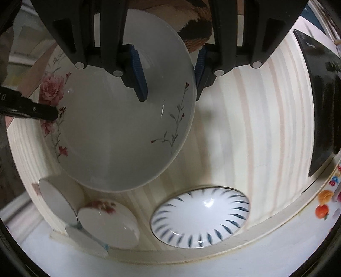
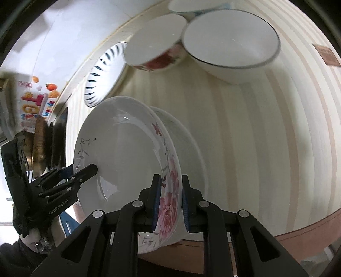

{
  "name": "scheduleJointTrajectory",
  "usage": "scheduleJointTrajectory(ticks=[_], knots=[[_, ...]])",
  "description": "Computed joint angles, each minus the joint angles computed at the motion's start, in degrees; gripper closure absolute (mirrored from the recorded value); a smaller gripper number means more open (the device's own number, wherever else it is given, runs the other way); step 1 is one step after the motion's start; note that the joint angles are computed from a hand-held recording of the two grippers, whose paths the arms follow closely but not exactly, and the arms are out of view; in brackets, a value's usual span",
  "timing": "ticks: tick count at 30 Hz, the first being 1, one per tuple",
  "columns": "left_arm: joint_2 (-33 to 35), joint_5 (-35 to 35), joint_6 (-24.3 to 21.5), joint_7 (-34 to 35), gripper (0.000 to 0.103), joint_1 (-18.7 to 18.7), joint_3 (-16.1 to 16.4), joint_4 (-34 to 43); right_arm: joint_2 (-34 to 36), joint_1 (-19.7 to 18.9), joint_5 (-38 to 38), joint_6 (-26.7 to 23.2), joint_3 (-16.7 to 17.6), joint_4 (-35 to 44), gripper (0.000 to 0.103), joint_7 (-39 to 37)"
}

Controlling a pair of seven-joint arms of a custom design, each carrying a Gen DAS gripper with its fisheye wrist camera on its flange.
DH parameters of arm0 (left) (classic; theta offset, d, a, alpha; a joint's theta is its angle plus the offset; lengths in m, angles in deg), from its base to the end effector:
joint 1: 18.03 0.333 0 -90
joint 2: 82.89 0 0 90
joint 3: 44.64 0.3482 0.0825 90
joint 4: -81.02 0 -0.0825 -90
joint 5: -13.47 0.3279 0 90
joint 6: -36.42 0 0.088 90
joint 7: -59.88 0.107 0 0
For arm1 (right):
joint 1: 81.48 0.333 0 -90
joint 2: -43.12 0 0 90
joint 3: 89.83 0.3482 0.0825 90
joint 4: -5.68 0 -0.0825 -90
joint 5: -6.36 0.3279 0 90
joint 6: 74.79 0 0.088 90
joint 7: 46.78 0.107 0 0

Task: Organize plates and bowls

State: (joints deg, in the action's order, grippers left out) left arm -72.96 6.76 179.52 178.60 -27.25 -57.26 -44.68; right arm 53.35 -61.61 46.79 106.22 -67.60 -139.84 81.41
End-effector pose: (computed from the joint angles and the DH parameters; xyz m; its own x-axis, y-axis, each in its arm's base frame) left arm 0.4941 -0.1930 0.3925 -0.7107 -0.7022 0.0439 -0.6980 0.6960 -0.1684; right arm 0.3808 0.2622 0.3300 -0.5469 -0.7145 -0.4364 -0.7849 0.6189 -0.0298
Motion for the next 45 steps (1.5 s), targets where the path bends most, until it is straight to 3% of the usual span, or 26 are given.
scheduleJointTrajectory(ticks=[5,10,15,17,22,26,30,33,36,45], knots=[[1.0,2.9,0.2,-1.6,0.064,-1.0,0.1,0.2,0.6,-3.1,4.1,1.5,4.0,-0.6,0.083,-3.2],[1.4,5.7,1.3,-3.2,0.064,-1.6,0.3,-0.5,1.5,-0.3,0.5,0.2,0.3,0.5,0.083,-0.6],[1.2,7.4,3.6,-4.2,0.064,-2.2,0.1,-1.9,1.9,-0.3,-1.1,-0.6,0.1,0.8,0.083,0.8],[0.6,8.1,4.2,-4.5,0.064,-2.3,0.0,-2.7,2.1,-1.7,0.0,-0.2,1.6,0.8,0.083,-0.1],[-1.0,9.1,5.2,-5.6,0.064,-2.7,-0.1,-4.8,2.1,2.2,-5.4,-2.6,-3.5,1.7,0.083,3.7],[-1.3,8.8,4.8,-4.9,0.064,-2.4,0.0,-4.8,2.2,2.5,-6.7,-3.7,-4.1,2.1,0.083,5.1],[-1.8,9.6,5.3,-5.0,0.064,-2.4,0.2,-5.6,2.0,5.7,-12.4,-6.4,-8.5,3.0,0.083,9.6],[-1.8,9.8,5.4,-5.0,0.064,-2.3,0.2,-5.7,2.2,6.4,-14.9,-7.6,-9.8,3.7,0.083,12.3],[-2.0,9.5,5.0,-5.0,0.064,-2.1,0.2,-5.8,1.9,9.7,-21.9,-9.6,-14.2,4.3,0.083,18.9],[-3.5,7.9,4.0,-4.2,0.064,-1.8,0.2,-6.6,0.9,9.9,-29.6,-13.0,-15.4,5.0,0.083,26.8]])
